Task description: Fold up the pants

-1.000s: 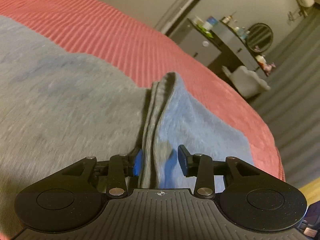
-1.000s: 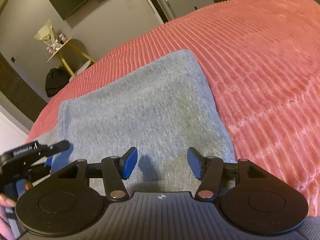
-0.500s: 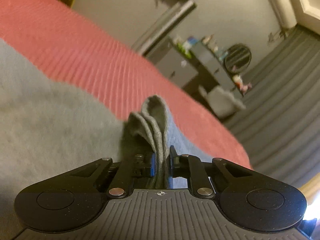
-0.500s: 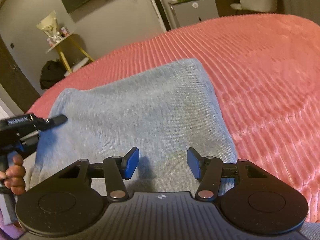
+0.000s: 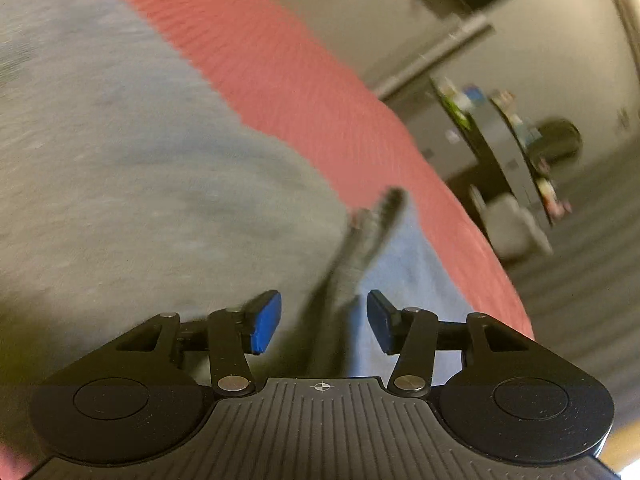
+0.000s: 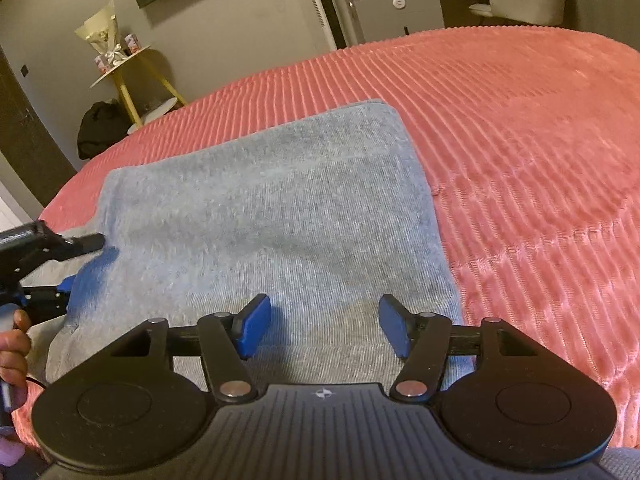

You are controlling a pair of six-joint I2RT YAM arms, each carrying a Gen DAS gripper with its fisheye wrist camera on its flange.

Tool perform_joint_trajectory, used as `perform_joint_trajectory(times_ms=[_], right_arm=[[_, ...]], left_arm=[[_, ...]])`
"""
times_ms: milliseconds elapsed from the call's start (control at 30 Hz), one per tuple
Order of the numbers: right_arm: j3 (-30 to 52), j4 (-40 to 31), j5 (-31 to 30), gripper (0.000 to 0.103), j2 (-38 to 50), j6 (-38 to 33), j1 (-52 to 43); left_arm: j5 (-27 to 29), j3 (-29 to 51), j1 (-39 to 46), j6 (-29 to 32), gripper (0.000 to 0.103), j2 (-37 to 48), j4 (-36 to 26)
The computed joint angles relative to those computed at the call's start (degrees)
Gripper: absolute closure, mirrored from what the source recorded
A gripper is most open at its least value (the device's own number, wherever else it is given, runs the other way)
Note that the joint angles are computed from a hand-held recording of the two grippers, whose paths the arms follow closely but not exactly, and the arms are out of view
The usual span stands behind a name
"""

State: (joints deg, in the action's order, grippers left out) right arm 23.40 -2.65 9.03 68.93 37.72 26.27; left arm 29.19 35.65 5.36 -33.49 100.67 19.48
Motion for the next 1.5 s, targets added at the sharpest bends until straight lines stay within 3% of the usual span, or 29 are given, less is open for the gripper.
perform_joint_trajectory(times_ms=[133, 233, 400, 500, 533, 633, 700, 767, 800, 933, 1033, 1167, 1300, 1433, 1500], right_arm=[[-0.9, 0.3, -1.7, 0.042, -1.2, 0.0, -1.5], [-1.5, 0.1, -2.5, 0.042, -2.5, 0.4, -2.0], [-2.4, 0.3, -4.8, 0.035, -4.1, 0.0, -3.3], [-2.7, -0.3, -5.5, 0.034, -5.3, -0.5, -3.8], [-2.7, -0.5, -5.9, 0.032, -5.7, -0.6, -4.0], [-3.4, -0.9, -7.1, 0.030, -7.5, -0.3, -5.1], [-4.1, -0.8, -8.5, 0.027, -8.8, 0.2, -6.6], [-4.7, -0.5, -9.8, 0.024, -9.9, 1.0, -8.0], [-5.1, 0.0, -10.8, 0.024, -10.2, 1.4, -9.0], [-6.1, 2.4, -14.9, 0.023, -9.3, 2.7, -12.6], [-6.1, 4.2, -16.0, 0.021, -7.6, 2.7, -13.4], [-5.9, 5.8, -16.4, 0.018, -5.8, 2.3, -13.6], [-5.7, 7.2, -17.2, 0.015, -4.0, 2.2, -14.0], [-5.8, 8.4, -17.8, 0.015, -3.0, 2.6, -14.5], [-5.8, 9.0, -18.0, 0.015, -2.4, 2.7, -14.9]], left_arm=[[3.3, -2.1, 2.3, -3.5, 0.049, -0.8, -0.9], [4.4, -2.7, 1.6, 0.0, 0.048, -2.6, -5.4], [0.0, -3.0, -3.3, 6.2, 0.047, -5.3, -12.5], [-2.5, -3.6, -5.5, 9.3, 0.065, -7.4, -13.7], [-3.6, -5.6, -4.7, 11.3, 0.079, -9.1, -13.6], [-7.6, -8.6, -4.8, 9.4, 0.082, -14.5, -12.1], [-13.8, -11.5, -4.1, 4.8, 0.076, -19.9, -11.0], [-20.9, -12.6, -2.6, 0.3, 0.039, -24.6, -12.6], [-21.1, -12.6, -0.1, -0.8, 0.036, -26.5, -13.8], [-7.6, -10.6, 18.4, -1.1, 0.019, -29.0, -16.2], [0.5, -6.4, 31.7, 2.5, 0.019, -22.9, -18.1], [6.1, -0.1, 43.5, 4.3, 0.019, -11.0, -21.2], [9.6, 3.7, 48.5, 5.4, 0.020, -2.4, -20.1], [13.0, 5.5, 47.9, 8.7, 0.020, 2.1, -17.2], [11.3, 8.4, 45.4, 10.3, 0.020, 5.3, -17.5]])
